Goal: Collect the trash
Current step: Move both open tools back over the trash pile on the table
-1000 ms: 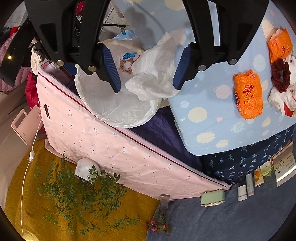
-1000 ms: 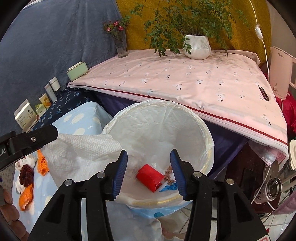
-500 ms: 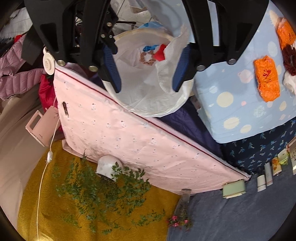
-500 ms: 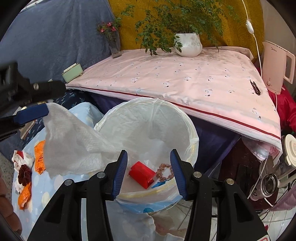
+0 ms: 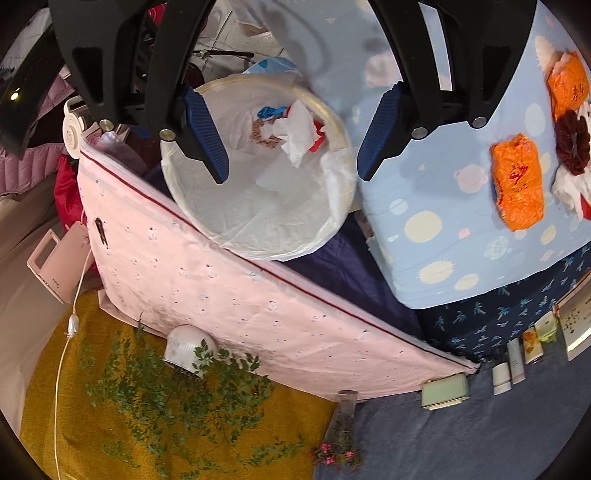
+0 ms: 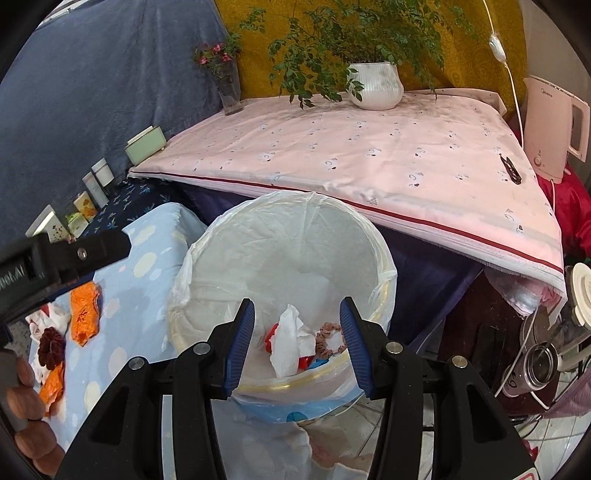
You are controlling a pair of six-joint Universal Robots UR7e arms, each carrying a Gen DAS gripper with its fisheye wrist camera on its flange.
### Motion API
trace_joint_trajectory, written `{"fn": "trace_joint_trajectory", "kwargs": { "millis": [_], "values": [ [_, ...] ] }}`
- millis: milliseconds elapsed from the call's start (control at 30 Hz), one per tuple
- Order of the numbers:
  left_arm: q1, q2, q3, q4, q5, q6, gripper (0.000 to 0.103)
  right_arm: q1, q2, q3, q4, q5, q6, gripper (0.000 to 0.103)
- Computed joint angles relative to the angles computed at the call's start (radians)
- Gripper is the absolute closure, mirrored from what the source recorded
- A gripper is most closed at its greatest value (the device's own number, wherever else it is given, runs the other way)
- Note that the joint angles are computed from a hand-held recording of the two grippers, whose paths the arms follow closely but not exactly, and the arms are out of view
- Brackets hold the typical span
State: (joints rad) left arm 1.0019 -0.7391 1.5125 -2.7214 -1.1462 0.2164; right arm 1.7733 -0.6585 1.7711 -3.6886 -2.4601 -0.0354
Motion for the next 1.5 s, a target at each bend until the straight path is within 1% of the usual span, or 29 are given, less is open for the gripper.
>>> {"fn": "trace_joint_trajectory", "kwargs": {
  "millis": [67,200,433,600,933,1167,1367,1500],
  "values": [
    [0.005,-0.015,0.019,-0.016,0.019,0.002,0.035,0.009,0.003,-0.004,-0.002,0.0,-0.005,0.056],
    [0.017,-0.048,0.061,-0.055,0.061,0.009,0.035,0.033,0.02,-0.018,-0.006,-0.001,-0.023,0.051],
    [0.058,-0.121,0.134,-0.096,0.127,-0.007,0.035,0.079,0.062,-0.057,0.036,0.005,-0.029,0.051],
    [0.096,-0.179,0.178,-0.114,0.178,-0.021,0.035,0.116,0.105,-0.101,0.078,0.012,-0.035,0.048],
    [0.152,-0.284,0.259,-0.157,0.272,-0.035,0.035,0.182,0.192,-0.182,0.187,0.036,-0.024,0.048],
    [0.179,-0.353,0.309,-0.179,0.313,-0.036,0.035,0.226,0.243,-0.236,0.256,0.024,-0.025,0.048],
    [0.201,-0.383,0.324,-0.172,0.332,-0.041,0.034,0.249,0.273,-0.272,0.299,0.012,-0.019,0.047],
    [0.213,-0.398,0.334,-0.183,0.341,-0.038,0.029,0.259,0.291,-0.296,0.32,0.005,-0.021,0.047]
  ]
}}
